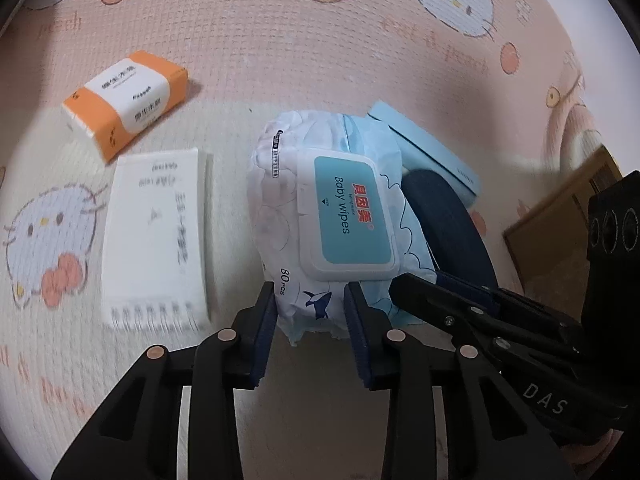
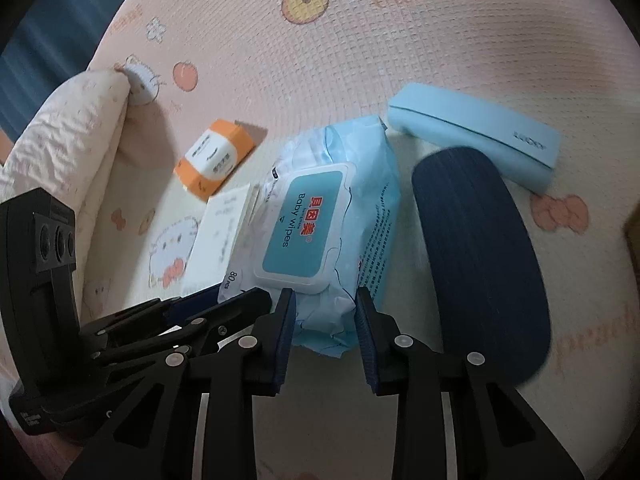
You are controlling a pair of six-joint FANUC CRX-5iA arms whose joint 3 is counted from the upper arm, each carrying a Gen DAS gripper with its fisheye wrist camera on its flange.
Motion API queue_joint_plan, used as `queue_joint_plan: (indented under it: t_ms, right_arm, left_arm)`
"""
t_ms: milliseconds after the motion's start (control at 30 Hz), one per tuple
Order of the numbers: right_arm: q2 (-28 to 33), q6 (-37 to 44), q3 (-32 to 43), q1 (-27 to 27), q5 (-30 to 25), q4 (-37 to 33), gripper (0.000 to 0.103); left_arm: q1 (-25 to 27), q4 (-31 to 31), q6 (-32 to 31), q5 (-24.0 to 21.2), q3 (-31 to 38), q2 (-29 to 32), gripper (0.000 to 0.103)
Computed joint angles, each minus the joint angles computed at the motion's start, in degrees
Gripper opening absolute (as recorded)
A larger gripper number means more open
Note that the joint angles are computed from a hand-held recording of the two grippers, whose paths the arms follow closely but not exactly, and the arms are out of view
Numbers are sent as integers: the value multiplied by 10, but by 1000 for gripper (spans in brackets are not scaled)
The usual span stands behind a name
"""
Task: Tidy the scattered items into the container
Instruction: 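Approach the blue baby wipes pack with the left gripper, then close the left gripper on the baby wipes pack edge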
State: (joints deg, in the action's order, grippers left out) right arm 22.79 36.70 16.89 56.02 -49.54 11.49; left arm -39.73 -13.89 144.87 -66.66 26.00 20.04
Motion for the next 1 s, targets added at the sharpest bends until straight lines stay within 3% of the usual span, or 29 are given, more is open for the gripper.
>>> queue_joint_plan:
  t_ms: [267, 633, 867, 1000]
  right_arm:
    - [-65, -71, -91, 30, -1, 46, 28]
    - [-87, -104, -106, 50, -71, 113, 28]
    - [-101, -117, -119, 44, -97, 89, 28]
    - [-91, -130, -115, 41, -106, 102, 27]
  left_arm:
    - [-26, 33, -4, 21, -27, -15, 37]
    - [-33, 62, -50, 38, -27, -9, 37]
    - [-40, 72, -72, 48, -6, 13, 37]
    - [-51, 59, -90, 26, 35, 41, 31]
